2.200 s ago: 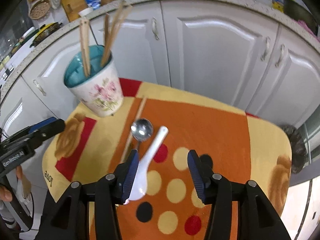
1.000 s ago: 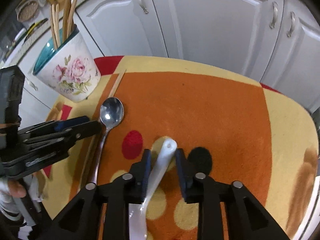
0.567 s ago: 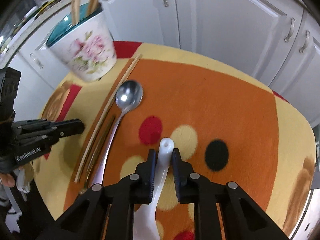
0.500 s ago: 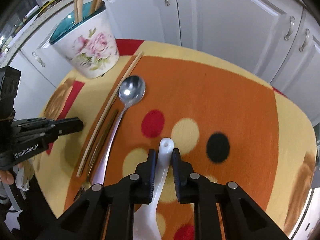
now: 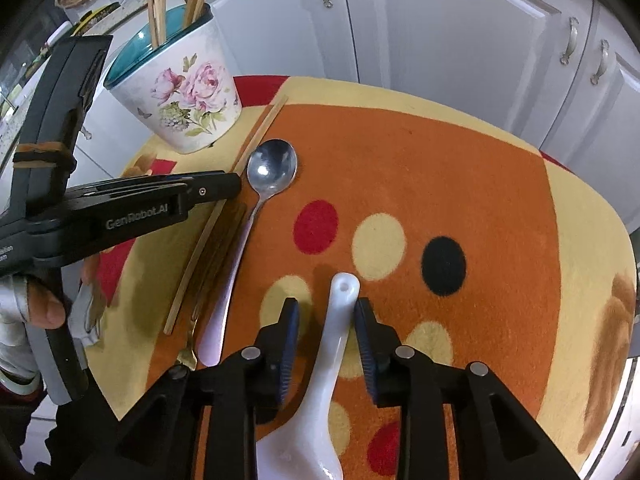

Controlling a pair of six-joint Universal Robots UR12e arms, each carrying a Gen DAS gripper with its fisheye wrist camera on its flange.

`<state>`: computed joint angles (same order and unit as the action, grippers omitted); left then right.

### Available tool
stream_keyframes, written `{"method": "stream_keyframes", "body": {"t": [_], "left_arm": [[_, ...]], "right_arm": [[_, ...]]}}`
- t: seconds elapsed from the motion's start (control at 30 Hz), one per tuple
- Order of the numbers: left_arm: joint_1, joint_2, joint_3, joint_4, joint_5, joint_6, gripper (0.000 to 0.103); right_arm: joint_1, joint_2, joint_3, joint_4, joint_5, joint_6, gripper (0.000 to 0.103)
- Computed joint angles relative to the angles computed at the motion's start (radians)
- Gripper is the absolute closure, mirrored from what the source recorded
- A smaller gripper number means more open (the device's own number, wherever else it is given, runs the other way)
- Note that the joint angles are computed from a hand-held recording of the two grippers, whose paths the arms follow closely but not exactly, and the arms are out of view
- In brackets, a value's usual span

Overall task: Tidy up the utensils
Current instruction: 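Lift the white spoon and chopstick and carry them to the floral holder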

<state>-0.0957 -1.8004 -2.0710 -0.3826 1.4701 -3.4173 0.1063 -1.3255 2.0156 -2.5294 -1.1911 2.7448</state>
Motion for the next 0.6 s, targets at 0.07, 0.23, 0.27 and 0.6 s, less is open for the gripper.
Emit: {"method": "stream_keyframes", "body": {"t": [0.07, 0.23, 0.27, 0.6], "left_arm": [[0.012, 0.018, -0.023, 0.003, -0.011, 0.017, 0.098], [0.035, 0.109, -0.122, -0.009, -0.044, 0.057, 0.099], [0.033, 0.127, -0.137, -0.017, -0.043, 0.071, 0.099], [0.023, 0.138, -0.132, -0.041, 0.005, 0.072, 0.086]], "right_arm": [[0.000, 0.002, 0.000, -0.003, 0.002, -0.002, 0.076], [-0.004, 0.000, 0.004, -0.010, -0.002, -0.014, 0.079], [-0.007, 0.001, 0.003, -0.009, 0.004, -0.006, 0.079], [0.005, 0.014, 0.001, -0.046, -0.009, 0.004, 0.084]]}}
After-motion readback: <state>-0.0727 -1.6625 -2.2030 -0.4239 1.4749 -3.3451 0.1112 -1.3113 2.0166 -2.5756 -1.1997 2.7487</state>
